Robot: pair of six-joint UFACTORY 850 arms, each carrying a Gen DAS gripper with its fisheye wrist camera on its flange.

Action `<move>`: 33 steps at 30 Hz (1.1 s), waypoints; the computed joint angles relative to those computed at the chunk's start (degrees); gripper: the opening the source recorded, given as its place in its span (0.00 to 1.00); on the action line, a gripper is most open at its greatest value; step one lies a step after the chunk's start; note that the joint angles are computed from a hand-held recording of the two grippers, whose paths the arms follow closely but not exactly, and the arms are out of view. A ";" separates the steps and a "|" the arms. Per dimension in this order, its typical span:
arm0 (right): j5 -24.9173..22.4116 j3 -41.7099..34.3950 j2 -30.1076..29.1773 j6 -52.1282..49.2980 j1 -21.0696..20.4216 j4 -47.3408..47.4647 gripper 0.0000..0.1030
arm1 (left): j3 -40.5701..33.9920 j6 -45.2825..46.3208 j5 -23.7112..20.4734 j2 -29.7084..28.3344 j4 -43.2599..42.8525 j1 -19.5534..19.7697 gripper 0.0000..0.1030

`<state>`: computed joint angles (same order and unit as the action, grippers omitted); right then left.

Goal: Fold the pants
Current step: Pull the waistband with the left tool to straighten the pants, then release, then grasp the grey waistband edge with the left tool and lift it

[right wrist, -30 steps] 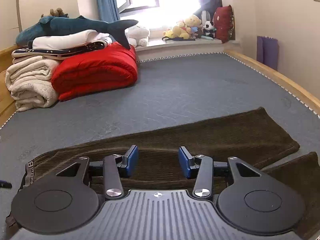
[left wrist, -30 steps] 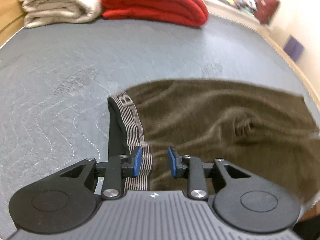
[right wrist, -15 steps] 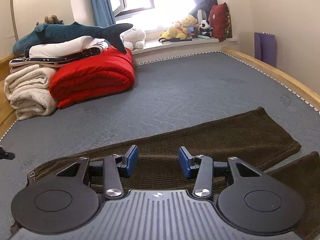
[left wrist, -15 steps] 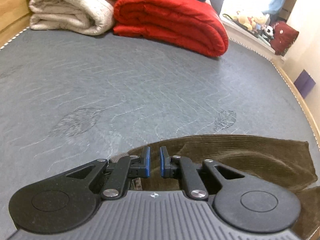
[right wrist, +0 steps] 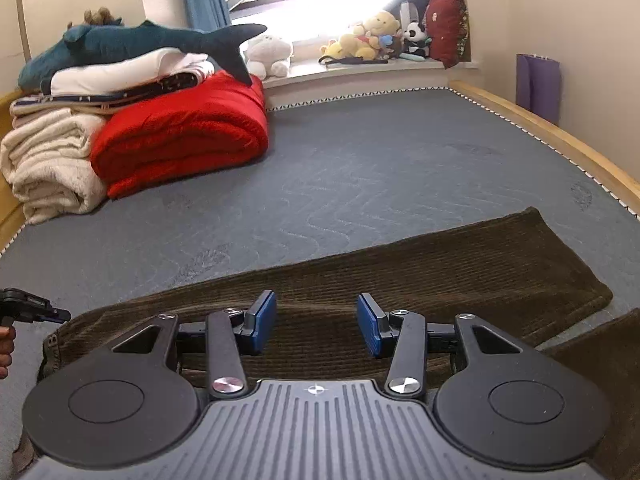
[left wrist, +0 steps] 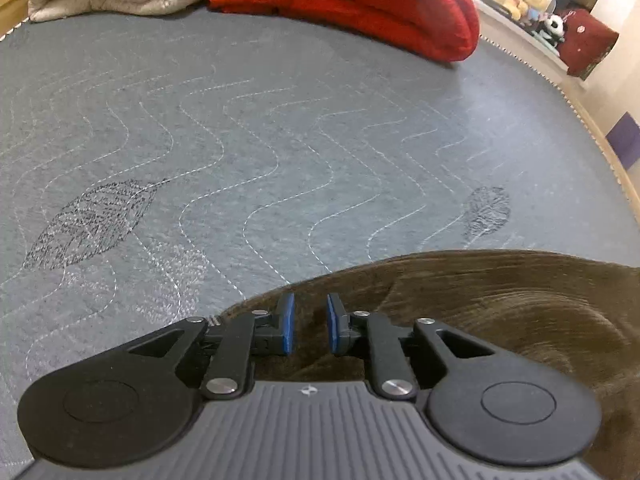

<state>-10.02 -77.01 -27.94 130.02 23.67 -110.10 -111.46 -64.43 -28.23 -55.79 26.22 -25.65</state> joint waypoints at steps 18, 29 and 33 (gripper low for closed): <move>0.33 -3.48 -2.48 -17.41 0.30 14.53 0.46 | -8.85 12.93 -1.77 -7.57 -7.37 1.35 0.65; -1.38 -2.55 -1.69 -21.00 -0.05 18.17 0.46 | -15.19 18.89 -6.67 -11.54 -6.69 0.25 0.65; -2.46 -1.69 -1.05 -20.87 -0.40 18.49 0.46 | -14.75 21.66 -6.77 -10.82 -6.21 -0.29 0.23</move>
<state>-12.47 -78.70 -28.99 109.14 23.27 -91.62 -126.21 -42.77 -34.99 -66.61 20.02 -25.93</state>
